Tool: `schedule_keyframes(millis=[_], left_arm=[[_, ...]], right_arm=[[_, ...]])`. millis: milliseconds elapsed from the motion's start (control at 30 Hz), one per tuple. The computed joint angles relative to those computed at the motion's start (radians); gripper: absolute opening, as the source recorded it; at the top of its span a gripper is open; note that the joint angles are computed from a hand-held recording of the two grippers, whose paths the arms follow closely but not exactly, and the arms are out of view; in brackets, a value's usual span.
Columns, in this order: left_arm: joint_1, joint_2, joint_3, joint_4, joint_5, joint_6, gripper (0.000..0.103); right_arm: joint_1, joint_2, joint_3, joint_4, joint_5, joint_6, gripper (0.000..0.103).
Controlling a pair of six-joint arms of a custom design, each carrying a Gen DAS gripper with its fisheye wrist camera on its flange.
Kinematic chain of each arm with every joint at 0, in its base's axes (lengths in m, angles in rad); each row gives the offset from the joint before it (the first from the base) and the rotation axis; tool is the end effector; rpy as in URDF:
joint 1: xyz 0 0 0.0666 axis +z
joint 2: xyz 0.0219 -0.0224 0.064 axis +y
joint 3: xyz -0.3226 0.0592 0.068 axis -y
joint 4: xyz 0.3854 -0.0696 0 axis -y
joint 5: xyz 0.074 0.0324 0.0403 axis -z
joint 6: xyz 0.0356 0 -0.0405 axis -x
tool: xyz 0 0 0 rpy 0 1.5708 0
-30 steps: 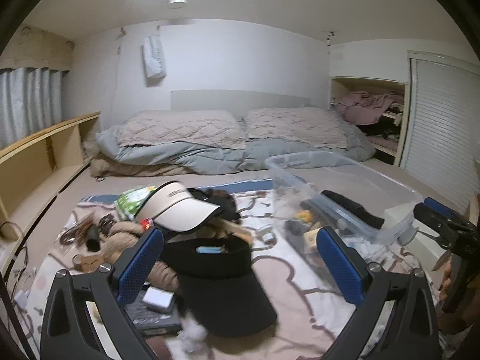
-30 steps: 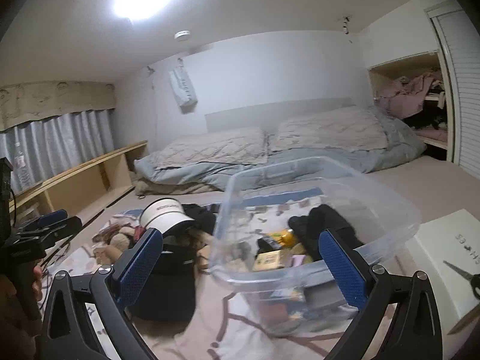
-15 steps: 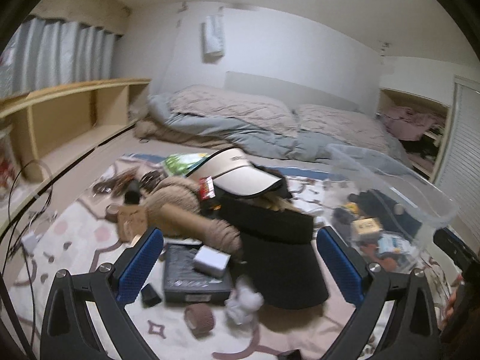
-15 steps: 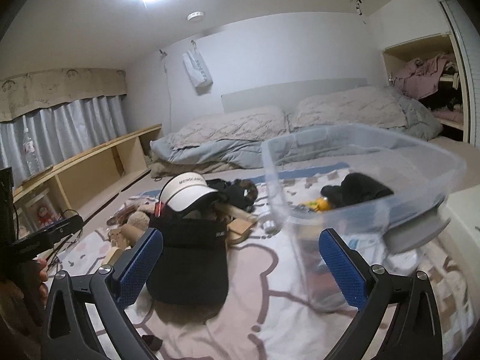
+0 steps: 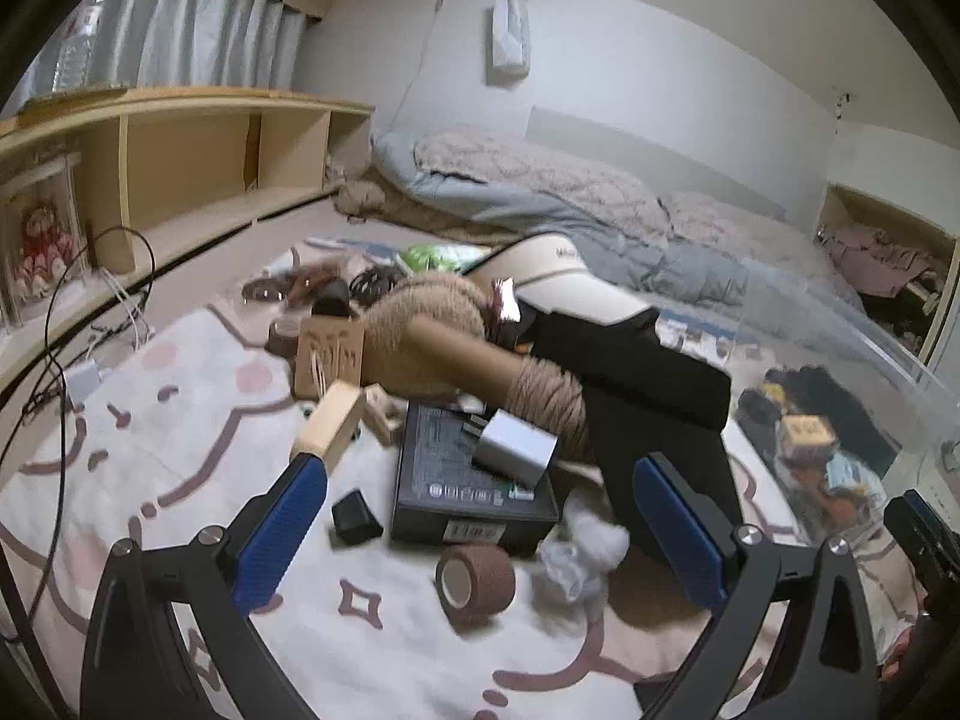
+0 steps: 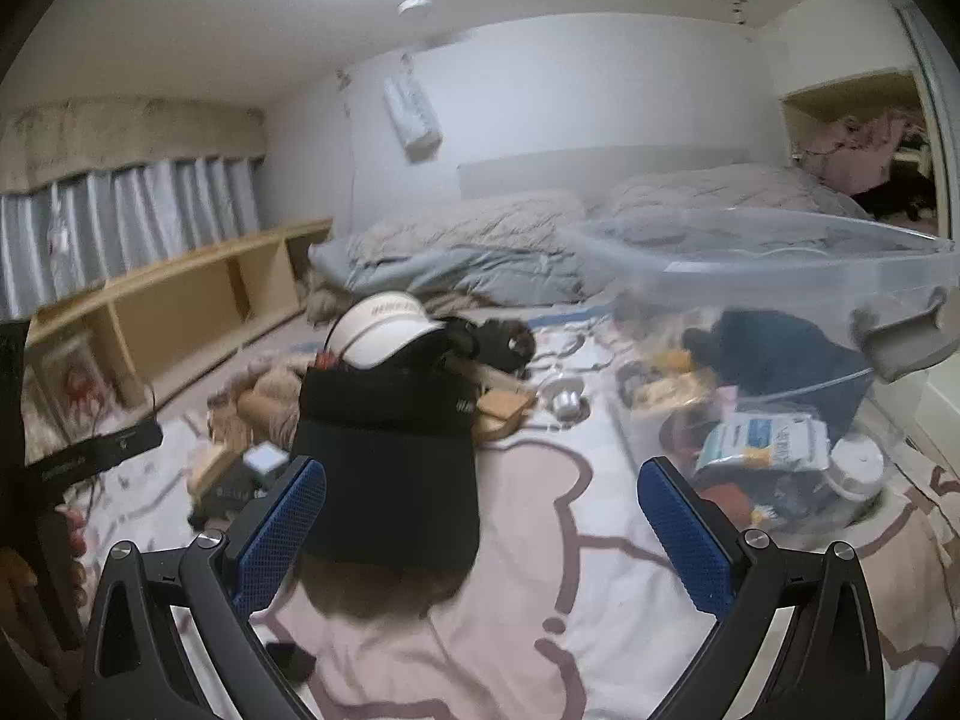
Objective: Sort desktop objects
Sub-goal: 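Grasp the small black rubber block with the right tool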
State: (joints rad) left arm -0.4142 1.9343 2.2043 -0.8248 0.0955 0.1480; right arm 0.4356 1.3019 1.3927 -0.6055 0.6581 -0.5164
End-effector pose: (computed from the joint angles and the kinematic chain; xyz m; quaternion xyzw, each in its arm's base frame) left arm 0.6068 -0.2709 0.4529 0.1388 0.8619 -0.1749 0.4552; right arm 0.4395 0.1801 0.4442 0.1957 0.8102 -0.0296 0.5517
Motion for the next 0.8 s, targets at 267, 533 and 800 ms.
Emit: schedule_keyframes(millis=[267,533,800], left_arm=[[-0.009,0.004,-0.023,-0.018,-0.016,-0.01,0.103],[-0.002,0.026,-0.004,-0.057,-0.002,-0.003,0.103],[0.002,0.093,0.088,-0.171,0.008,-0.009,0.103]], right_arm=[[0.007,0.089,0.056,-0.097,-0.164,-0.038,0.103],[0.042,0.156,0.103,-0.119,-0.266,0.032,0.103],[0.065,0.224,0.161,-0.182,-0.297,0.115,0.103]])
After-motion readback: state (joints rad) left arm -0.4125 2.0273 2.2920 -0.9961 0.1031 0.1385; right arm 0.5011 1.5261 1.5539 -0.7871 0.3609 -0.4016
